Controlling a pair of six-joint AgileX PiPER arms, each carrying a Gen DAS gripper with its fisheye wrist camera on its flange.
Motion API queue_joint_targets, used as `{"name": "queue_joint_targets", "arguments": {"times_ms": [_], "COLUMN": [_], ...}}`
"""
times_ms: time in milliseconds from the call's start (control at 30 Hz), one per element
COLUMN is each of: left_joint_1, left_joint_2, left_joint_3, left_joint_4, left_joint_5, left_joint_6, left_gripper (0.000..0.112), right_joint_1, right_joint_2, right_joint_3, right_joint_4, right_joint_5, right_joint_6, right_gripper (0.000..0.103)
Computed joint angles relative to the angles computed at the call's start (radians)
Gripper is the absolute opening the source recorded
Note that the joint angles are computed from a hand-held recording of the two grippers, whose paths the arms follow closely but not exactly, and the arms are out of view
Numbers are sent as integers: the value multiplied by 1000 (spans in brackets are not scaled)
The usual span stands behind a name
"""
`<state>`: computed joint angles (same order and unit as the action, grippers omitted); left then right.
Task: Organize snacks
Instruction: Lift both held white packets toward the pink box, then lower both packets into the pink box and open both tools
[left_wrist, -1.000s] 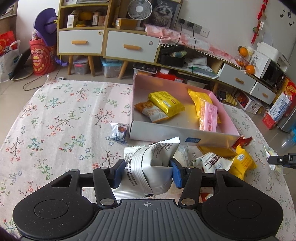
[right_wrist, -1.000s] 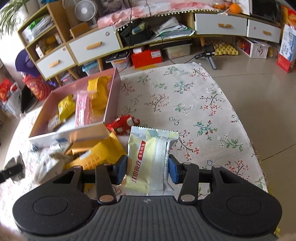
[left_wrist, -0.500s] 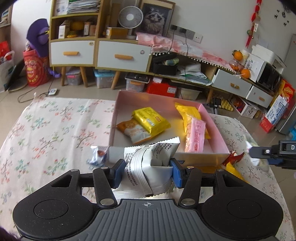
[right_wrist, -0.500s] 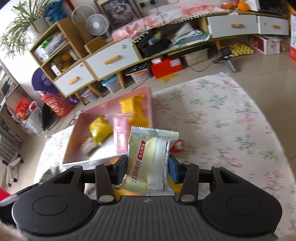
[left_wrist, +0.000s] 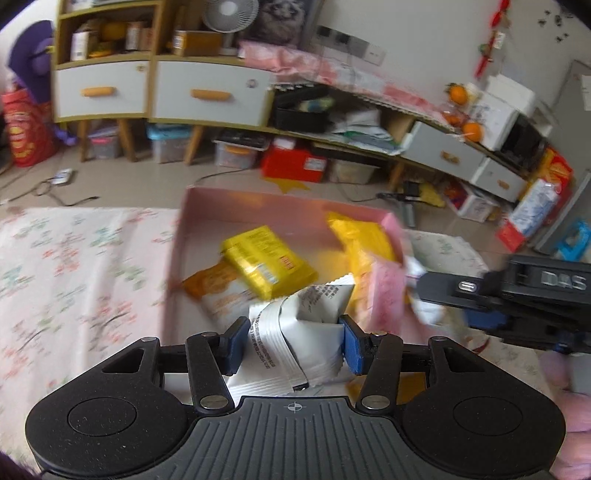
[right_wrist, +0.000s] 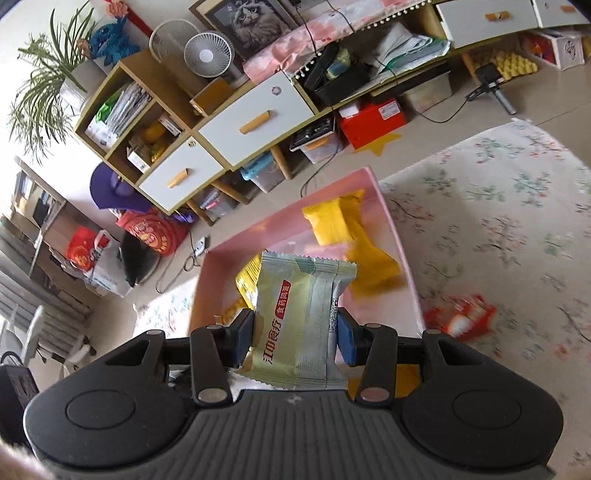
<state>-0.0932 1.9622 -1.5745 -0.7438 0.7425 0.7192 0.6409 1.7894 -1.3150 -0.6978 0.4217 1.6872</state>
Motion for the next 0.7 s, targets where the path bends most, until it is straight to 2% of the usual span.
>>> {"name": "queue_joint_targets", "arguments": {"times_ms": [100, 233, 333, 467, 567, 700], "left_joint_1": [-15, -44, -56, -76, -105, -98], "left_joint_2": [67, 133, 171, 191, 186, 199], "left_joint_3": [-95, -176, -219, -219, -193, -213], "left_joint_4": [17, 85, 105, 129, 221, 255], "left_joint_5": [50, 61, 72, 24, -76, -96], "left_joint_6": [-21, -61, -97, -126, -192, -264], "left_gripper": [49, 49, 49, 49, 49, 49], "right_joint_1": [-27, -52, -57, -54, -59, -55], "right_joint_2": [50, 95, 124, 168, 186, 206], "right_joint_3": [-66, -119, -163, -236, -262, -299], "right_joint_4": [42, 91, 99, 92, 118, 136], "right_joint_5": [-9, -46, -36, 45, 71, 114], "right_joint_6": [-72, -132, -185, -250, -300, -359], "right_gripper": [43, 43, 43, 43, 43, 43]}}
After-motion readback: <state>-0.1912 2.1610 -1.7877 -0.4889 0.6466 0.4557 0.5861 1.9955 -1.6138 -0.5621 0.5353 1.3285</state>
